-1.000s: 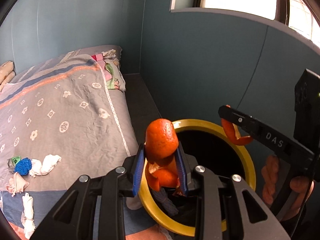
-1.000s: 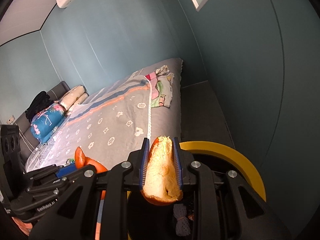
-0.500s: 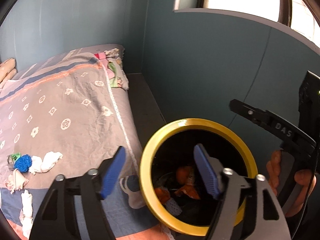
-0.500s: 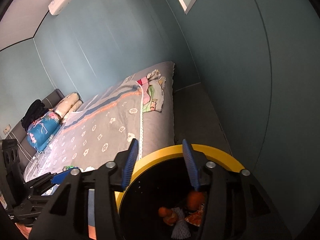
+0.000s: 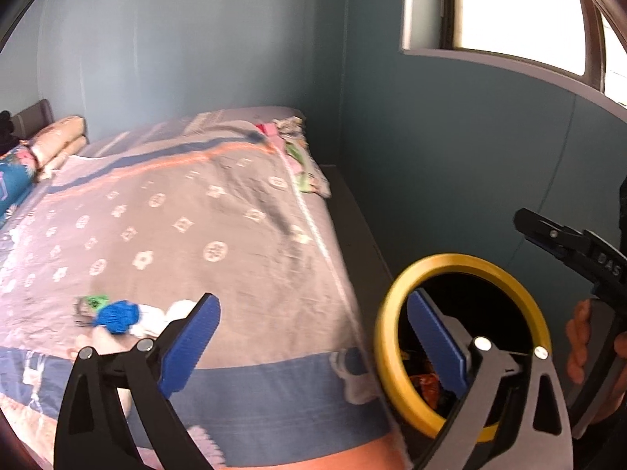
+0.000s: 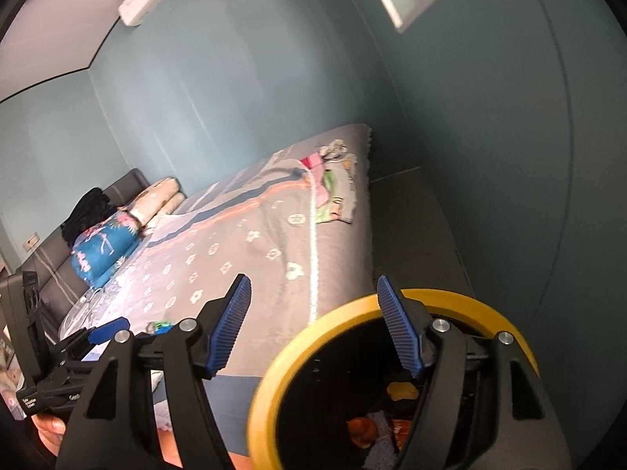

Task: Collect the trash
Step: 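Move both tools back over the remaining trash on the bed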

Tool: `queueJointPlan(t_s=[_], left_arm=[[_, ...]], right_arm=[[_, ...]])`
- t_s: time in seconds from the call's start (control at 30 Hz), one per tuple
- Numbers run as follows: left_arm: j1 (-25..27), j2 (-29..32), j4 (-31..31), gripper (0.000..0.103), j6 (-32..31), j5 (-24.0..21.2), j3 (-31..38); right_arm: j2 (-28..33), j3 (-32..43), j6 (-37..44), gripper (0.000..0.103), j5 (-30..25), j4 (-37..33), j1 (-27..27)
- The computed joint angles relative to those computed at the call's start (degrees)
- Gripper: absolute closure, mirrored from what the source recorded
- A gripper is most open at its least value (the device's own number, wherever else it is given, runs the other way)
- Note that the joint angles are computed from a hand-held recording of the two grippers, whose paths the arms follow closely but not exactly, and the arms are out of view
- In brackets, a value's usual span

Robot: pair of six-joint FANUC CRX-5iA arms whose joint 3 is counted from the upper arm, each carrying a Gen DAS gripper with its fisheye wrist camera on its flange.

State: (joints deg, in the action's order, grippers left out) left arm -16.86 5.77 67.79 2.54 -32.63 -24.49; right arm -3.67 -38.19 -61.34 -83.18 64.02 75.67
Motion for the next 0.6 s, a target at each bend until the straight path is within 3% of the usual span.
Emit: queueJointPlan(t_s=[0.4,0.6], left_arm=[[5.89,-0.85,5.27,0.008,-4.93,4.41,-0.75],[9.88,1.73,2.69,0.008,-3.09,5.69,1.32]], right_arm=[[5.83,8.13,10.3,0.034,11.79,8.28,-7.15],[9.42,12.61,14.66,0.033,18.96,9.39,-9.85]])
